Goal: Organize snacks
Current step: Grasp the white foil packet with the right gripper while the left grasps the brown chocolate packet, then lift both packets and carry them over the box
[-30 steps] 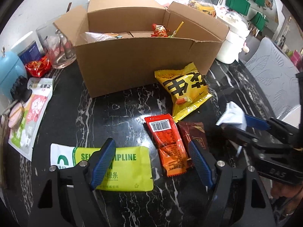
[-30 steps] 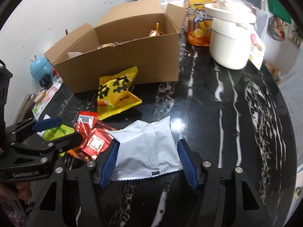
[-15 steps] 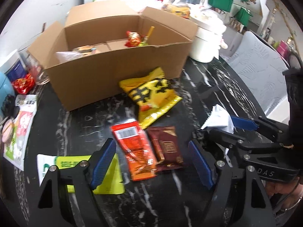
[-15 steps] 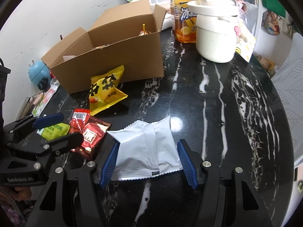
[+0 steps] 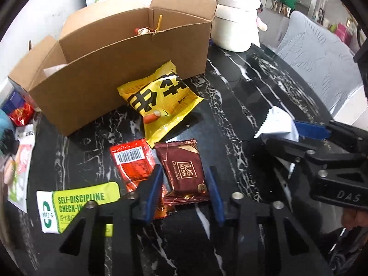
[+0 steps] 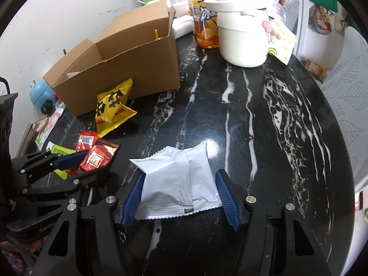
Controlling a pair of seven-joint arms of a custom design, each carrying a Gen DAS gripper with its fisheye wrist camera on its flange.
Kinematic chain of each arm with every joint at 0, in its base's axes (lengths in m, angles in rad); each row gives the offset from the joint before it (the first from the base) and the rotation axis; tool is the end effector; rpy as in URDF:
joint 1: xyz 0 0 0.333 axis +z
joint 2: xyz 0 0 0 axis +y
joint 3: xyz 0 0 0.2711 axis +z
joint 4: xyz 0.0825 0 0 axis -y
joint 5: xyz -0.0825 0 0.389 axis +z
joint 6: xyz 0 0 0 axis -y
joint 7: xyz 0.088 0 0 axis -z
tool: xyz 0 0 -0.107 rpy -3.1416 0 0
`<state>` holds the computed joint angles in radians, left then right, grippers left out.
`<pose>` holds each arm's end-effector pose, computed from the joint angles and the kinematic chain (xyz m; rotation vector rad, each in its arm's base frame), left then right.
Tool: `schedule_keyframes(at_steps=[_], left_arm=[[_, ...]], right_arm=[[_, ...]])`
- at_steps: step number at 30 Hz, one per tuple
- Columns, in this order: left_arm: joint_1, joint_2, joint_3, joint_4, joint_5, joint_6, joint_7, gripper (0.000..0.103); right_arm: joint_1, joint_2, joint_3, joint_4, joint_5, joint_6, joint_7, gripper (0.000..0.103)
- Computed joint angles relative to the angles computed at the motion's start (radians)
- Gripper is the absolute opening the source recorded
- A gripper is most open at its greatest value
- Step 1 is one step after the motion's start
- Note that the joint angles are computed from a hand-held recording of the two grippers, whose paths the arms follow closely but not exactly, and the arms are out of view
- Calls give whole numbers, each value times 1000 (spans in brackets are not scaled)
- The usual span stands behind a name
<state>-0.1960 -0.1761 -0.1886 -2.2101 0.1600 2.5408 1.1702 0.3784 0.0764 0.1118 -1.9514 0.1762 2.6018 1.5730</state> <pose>0.5061 -0.2098 0.4616 -1.8475 2.0391 -0.5678 0.5495 0.2877 0.4573 -2.1132 1.4616 -0.2302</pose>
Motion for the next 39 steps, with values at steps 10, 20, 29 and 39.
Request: schedule_keyframes(at_steps=[10, 20, 29, 39], left_arm=[[-11, -34, 19, -26, -85, 11, 64, 28], [-15, -115, 34, -78, -119, 37, 83, 28], [6, -204, 43, -136, -94, 41, 39, 28], [43, -245, 59, -147, -51, 80, -6, 28]], right_arm=[[-1, -18, 1, -19, 9, 11, -6, 62], [9, -28, 14, -19, 51, 11, -49, 62], [33, -4, 32, 24, 116, -9, -131, 62], [58, 59, 45, 145, 147, -24, -210, 62]])
